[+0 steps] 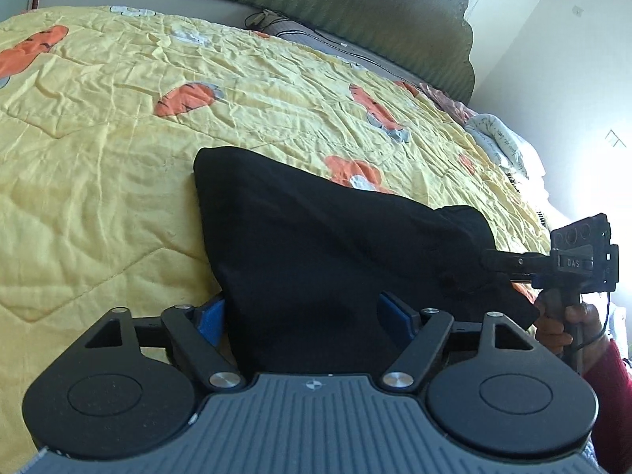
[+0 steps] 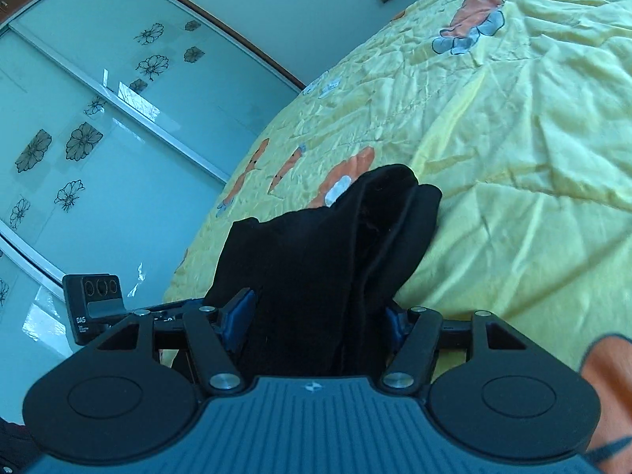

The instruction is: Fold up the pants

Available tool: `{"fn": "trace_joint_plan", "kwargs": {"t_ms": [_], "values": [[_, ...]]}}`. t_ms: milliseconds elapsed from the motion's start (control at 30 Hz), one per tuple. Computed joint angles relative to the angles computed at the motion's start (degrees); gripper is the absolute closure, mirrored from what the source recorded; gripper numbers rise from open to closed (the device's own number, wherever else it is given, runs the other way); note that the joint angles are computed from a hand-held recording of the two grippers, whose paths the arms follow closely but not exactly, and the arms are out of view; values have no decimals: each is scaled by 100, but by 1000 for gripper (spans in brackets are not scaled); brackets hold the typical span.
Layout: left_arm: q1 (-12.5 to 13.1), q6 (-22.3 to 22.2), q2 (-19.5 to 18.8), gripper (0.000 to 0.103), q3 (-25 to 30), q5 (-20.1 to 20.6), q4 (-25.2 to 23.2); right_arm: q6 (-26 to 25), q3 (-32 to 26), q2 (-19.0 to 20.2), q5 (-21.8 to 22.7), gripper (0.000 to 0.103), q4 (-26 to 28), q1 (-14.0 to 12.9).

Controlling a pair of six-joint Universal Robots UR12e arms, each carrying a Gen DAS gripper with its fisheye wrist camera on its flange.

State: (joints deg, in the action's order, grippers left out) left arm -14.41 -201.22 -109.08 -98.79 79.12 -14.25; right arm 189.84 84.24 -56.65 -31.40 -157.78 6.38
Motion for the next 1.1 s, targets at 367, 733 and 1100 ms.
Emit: {"fn": "trace_joint_plan", "kwargs": {"t_ms": [367,733,1100], "values": [[-318,271,81,85,2,1345,418,752,134,-138,-463,74,-1092,156],[-50,700,-30,85,474,2226,518,1063,-1538,757,-523,74,-1551,512],[95,403,-355,60,777,2319,-432,312,-2058,1021,-2071,49,155,781]]}}
